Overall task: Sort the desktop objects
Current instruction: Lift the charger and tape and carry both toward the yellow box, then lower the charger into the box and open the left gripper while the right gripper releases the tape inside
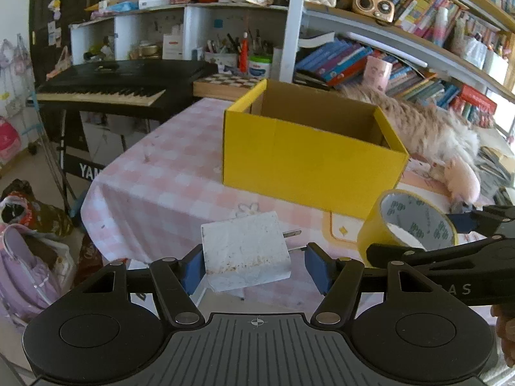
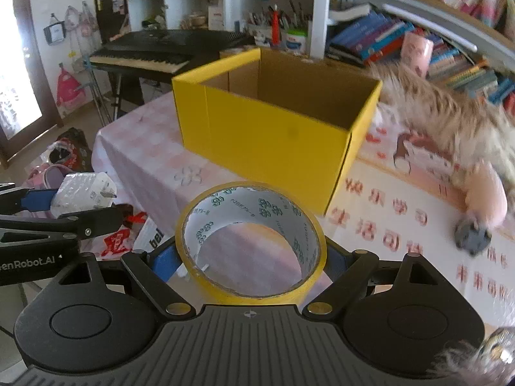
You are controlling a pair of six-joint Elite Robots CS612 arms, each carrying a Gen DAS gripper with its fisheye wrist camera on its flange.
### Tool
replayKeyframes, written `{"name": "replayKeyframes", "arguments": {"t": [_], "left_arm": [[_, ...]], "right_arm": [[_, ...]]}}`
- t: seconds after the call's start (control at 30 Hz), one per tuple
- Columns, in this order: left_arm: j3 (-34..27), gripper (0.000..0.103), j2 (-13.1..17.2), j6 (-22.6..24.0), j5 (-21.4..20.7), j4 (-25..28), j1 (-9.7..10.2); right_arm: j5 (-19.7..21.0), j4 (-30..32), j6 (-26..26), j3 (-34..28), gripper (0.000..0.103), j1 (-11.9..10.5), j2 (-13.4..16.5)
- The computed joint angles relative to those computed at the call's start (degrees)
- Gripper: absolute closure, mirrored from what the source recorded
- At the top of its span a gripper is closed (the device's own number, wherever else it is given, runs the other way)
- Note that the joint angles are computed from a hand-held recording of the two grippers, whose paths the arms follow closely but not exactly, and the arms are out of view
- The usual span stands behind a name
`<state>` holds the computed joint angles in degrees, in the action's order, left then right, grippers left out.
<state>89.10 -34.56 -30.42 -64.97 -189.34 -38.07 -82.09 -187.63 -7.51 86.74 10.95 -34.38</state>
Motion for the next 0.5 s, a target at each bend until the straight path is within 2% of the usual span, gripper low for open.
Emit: {"name": "replayKeyframes", "arguments": {"t": [0.17,0.5], "left_arm": [[-3.4,0.037,1.1,0.5,0.8,0.1,0.61],[-12.8,0.037,4.5,5.7,2.3,0.0,1.73]], "right_arm": [[1.5,-0.8,-0.4,-2.7,0.017,-0.6,0.9],[3.9,-3.6,0.5,-8.7,0.017,-2.2,2.9]]}}
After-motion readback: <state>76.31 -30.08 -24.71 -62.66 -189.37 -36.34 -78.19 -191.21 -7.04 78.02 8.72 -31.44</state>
